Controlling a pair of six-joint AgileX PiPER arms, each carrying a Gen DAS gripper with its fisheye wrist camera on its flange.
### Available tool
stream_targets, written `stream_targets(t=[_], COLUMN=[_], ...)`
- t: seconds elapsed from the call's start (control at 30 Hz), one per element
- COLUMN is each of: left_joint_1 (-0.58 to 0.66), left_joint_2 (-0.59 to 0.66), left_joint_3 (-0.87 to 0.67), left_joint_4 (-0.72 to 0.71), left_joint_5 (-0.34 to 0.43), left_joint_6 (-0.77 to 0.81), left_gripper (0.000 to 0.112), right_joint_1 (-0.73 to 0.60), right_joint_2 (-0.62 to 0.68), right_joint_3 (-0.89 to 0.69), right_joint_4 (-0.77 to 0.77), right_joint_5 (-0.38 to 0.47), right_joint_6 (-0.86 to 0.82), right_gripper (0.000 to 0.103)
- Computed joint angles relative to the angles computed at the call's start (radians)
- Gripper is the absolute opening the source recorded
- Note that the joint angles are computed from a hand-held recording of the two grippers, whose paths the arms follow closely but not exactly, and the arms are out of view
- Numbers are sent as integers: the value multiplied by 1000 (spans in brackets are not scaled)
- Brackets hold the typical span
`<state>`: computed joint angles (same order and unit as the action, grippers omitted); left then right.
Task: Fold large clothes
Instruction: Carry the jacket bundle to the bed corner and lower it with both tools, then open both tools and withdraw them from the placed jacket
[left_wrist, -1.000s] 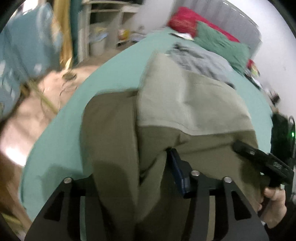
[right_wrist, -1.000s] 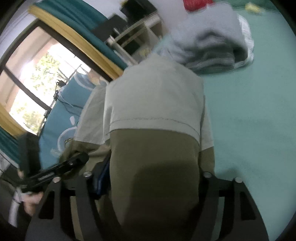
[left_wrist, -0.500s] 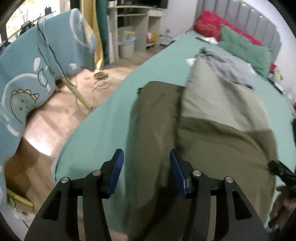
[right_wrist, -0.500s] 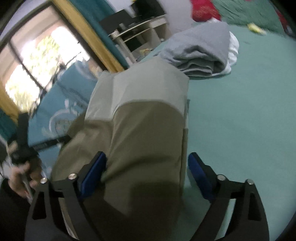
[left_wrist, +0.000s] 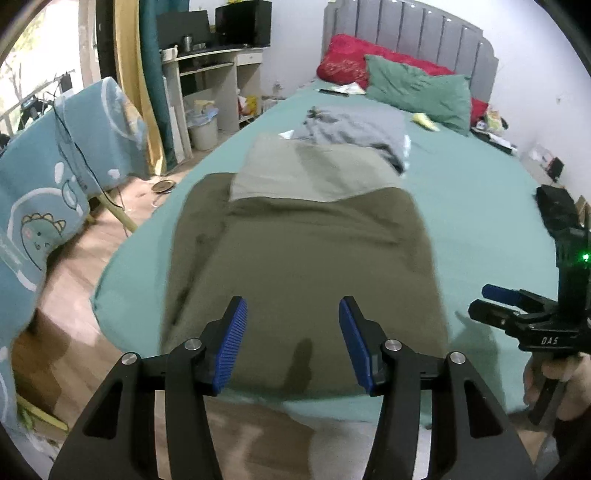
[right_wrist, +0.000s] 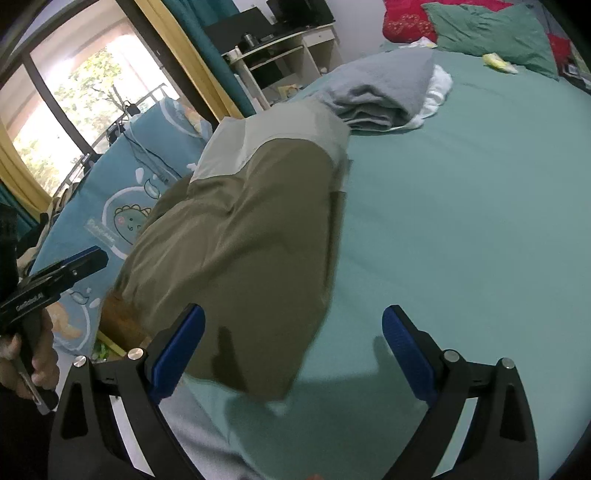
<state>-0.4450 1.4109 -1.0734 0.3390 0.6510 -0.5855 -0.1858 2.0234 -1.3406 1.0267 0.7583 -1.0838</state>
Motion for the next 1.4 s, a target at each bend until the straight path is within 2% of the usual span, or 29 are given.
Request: stream_targets(t=[0.23,0.5,0.6,0.8,1.0,1.4], left_joint_1=[-208,-435,-522,-652,-740,-896], left_joint_2=[-34,68,131,216,272,350], left_joint_3=[11,-123,-207,-332,-448,-717], left_joint_4=[137,185,234,313,360,509], left_joint_5=[69,166,235,293,321,490], left_joint_6=[-285,-401,-449,-546,-565,-570], left_gripper=[55,55,55,58,62,63], right_joint_1=[-164,-400,-487,-655,-799,-987], right_joint_2=[-135,-218,-228,-244,-259,-325], right_joint_3=[150,253,261,242,169,39], right_joint_4=[1,20,9,-19,-32,4], right_joint_5=[59,125,156,218,300,424], right_joint_6=[-97,-185,-200,-215,-193,-206], right_gripper=[96,96,96,96,96,96])
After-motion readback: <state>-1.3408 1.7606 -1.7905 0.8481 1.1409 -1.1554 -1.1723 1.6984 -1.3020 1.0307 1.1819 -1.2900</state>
